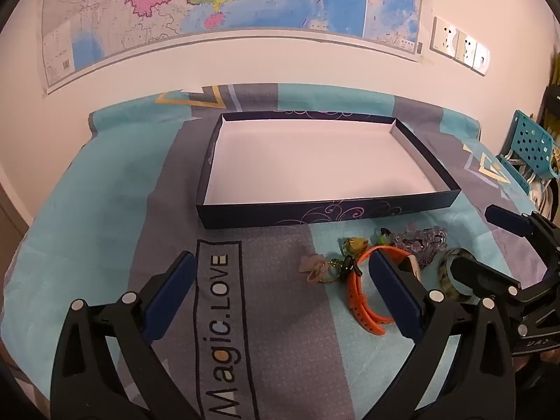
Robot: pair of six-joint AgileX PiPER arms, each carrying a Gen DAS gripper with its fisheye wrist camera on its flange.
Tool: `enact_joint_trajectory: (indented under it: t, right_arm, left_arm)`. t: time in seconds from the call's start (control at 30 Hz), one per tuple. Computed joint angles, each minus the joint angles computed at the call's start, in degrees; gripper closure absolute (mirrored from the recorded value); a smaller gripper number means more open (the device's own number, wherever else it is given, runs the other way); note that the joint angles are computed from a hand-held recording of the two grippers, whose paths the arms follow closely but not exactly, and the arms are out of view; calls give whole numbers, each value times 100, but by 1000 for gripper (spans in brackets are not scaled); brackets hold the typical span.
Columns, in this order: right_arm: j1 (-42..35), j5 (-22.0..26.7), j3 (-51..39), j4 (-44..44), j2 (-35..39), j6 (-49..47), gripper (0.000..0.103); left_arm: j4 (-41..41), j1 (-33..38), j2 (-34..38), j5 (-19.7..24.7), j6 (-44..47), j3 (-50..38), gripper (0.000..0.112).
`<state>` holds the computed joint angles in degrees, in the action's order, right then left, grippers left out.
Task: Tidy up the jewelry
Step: 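Move left tool toward orange watch while right tool moves toward tortoiseshell bangle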
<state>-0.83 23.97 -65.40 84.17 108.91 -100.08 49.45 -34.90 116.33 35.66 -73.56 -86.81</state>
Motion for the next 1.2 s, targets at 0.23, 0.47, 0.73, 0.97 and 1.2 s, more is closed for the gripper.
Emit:
enact_joint_trajectory:
  t: [0.23,0.47,0.73,0.97,1.2]
  right_arm:
    - [-124,255,-20,80,66,-56,6]
    - [-177,200,71,311,42,-333,6]
    - [-212,211,-31,33,71,14,6]
    - [-275,269,-10,88,94,-60,6]
    - [-321,290,-23,47,126,-38,6]
  left_arm:
    - [121,-24,-17,41,-64,17,15]
    - [263,-81,69,44,-196,33,15]
    - [154,-105,21,116,-35,-7,15]
    - [127,-105,42,85,25,-26,15]
    - [98,-99,50,14,49,16,15]
